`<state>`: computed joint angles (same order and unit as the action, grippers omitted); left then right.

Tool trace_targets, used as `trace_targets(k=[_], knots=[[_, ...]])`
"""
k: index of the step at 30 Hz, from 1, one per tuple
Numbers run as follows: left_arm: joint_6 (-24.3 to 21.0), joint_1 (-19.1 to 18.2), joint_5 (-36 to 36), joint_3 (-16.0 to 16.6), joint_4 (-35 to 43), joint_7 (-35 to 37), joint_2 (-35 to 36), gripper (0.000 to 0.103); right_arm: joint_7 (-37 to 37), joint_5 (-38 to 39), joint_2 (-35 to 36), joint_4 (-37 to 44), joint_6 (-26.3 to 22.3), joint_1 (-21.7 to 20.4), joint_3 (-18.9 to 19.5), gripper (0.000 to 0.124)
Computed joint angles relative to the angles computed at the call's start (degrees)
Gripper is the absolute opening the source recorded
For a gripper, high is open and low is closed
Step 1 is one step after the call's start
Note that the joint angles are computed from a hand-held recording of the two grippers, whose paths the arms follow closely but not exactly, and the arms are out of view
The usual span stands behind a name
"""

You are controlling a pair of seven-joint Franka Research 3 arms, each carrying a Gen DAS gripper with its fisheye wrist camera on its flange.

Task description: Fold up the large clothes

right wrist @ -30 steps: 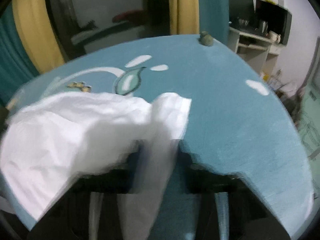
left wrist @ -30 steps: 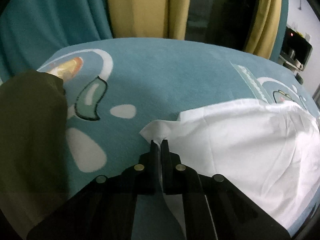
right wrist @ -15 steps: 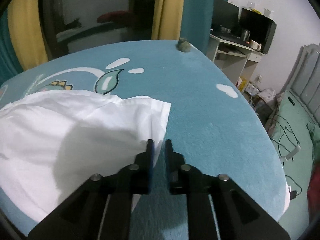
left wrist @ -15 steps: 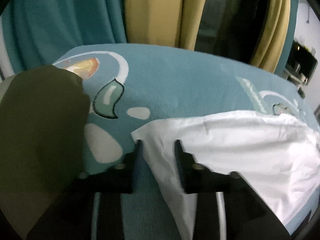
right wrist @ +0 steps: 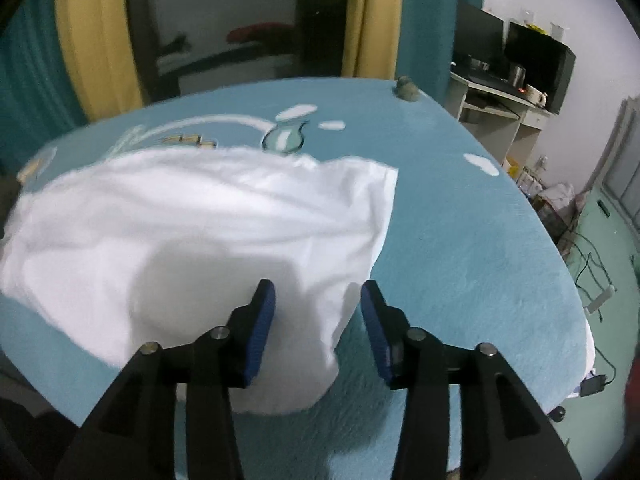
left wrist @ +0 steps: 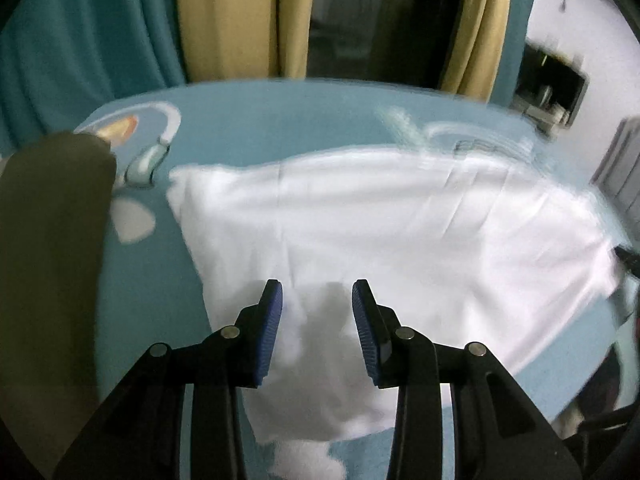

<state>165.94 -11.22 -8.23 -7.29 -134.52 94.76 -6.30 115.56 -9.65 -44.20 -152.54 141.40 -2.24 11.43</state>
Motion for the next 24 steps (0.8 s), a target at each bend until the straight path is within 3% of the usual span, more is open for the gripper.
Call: trace_targets(k=[1,3,5,7,12,17,24], knots=[[-1.04,1.05,3.52,-0.89,-0.28,-3.26,0.31,0.039,0.26,-0.61,-0.27,-0.23,-0.89,-0.31,0.70,0.048],[1.67,1.66,5.48,-1.24,-2.30,-5.91,-0.32,0.040,1.35,-1.57,-1.67,-1.44,-0.92,-0.83,1.34,0.055],[2.06,2.32,8.24,-1.40,-3.21,-8.86,-0.97,0.041,3.15,-0.89,-3.51,-2.94,-1.01,-1.22,0.73,0.068],[3.24,1.57,7.47,-0.47,-4.44,-8.56,-1.58,0.041,3.87,-0.55,-4.92,-3.77,-1.55,-1.52,0.36,0.072],[4.56,1.43,9.16,0.35,-6.83,-9.77,-3.46,0.041,4.83,-1.59,-7.54,-4.24,-4.25,-1.91,1.82,0.072],[4.61,-0.94,5.99,2.90,-8.74,-6.85,-5.52,0.041,8.11,-2.86,-9.99,-4.54,-6.74,-2.66,3.49,0.072],[7.70,-3.41,1.96,5.12,-11.41,-5.56,-8.55,0.041,10.26,-1.54,-14.58,-5.63,-8.51,-0.42,2.40,0.072]])
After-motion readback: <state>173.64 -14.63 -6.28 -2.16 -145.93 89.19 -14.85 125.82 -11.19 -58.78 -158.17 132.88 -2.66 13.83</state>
